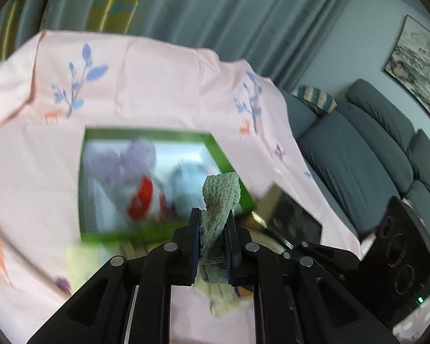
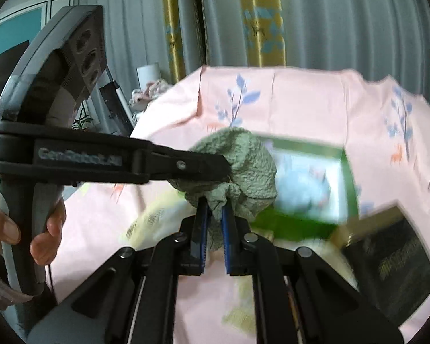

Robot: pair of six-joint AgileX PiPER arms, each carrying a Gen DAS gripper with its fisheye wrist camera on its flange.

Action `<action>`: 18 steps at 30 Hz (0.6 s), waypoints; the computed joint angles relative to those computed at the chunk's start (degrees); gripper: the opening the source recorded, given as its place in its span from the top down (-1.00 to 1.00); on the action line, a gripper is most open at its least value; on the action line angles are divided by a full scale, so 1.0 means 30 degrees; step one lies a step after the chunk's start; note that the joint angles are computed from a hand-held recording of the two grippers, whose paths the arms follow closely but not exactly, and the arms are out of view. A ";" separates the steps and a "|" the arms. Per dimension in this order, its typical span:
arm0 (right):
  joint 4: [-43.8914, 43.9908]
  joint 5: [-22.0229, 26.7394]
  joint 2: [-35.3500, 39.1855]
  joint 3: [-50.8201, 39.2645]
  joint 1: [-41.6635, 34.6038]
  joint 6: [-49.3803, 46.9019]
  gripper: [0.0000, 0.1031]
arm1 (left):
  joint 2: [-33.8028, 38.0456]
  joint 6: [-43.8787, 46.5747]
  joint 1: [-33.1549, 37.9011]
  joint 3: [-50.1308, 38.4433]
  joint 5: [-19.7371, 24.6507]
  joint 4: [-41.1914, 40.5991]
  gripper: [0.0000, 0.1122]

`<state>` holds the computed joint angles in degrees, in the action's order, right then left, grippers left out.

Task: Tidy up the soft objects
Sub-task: 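Carry the green sock into the green box and open the right gripper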

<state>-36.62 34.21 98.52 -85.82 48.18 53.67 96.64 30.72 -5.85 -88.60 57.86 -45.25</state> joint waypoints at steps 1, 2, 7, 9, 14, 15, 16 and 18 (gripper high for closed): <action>0.0600 0.0112 0.0394 -0.0782 -0.0368 -0.0817 0.82 | 0.0646 -0.0589 -0.0235 -0.1026 -0.0128 0.0394 0.79; 0.1095 0.0239 0.0887 -0.1672 -0.0802 -0.1519 0.81 | 0.1599 -0.1413 -0.0429 -0.2525 -0.0083 0.0945 0.79; 0.4950 0.1178 0.4272 -0.6396 -0.2977 -0.5319 0.79 | 0.6031 -0.5170 -0.0871 -0.8500 0.0752 0.3373 0.79; 0.6212 0.1992 0.5764 -0.8195 -0.3572 -0.6455 0.77 | 0.7425 -0.6166 -0.1074 -1.0180 0.1130 0.4324 0.79; 0.6826 0.4289 0.8481 -1.1420 -0.4113 -0.7108 0.61 | 1.0571 -0.8252 -0.1495 -1.3876 0.2628 0.6127 0.79; 0.6554 0.4783 0.8843 -1.1849 -0.4108 -0.6896 0.49 | 1.0937 -0.8584 -0.1502 -1.4292 0.2901 0.6303 0.75; 0.6096 0.5140 0.8999 -1.1995 -0.4050 -0.6562 0.13 | 1.1320 -0.9029 -0.1518 -1.4804 0.3281 0.6578 0.55; 0.4868 0.4434 0.8197 -1.0487 -0.3840 -0.5363 -0.23 | 1.1840 -0.9849 -0.1498 -1.5567 0.3918 0.7134 -0.12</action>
<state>-22.01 47.51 123.11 -117.28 36.66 37.58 132.16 1.17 -10.34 -135.30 69.61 -23.85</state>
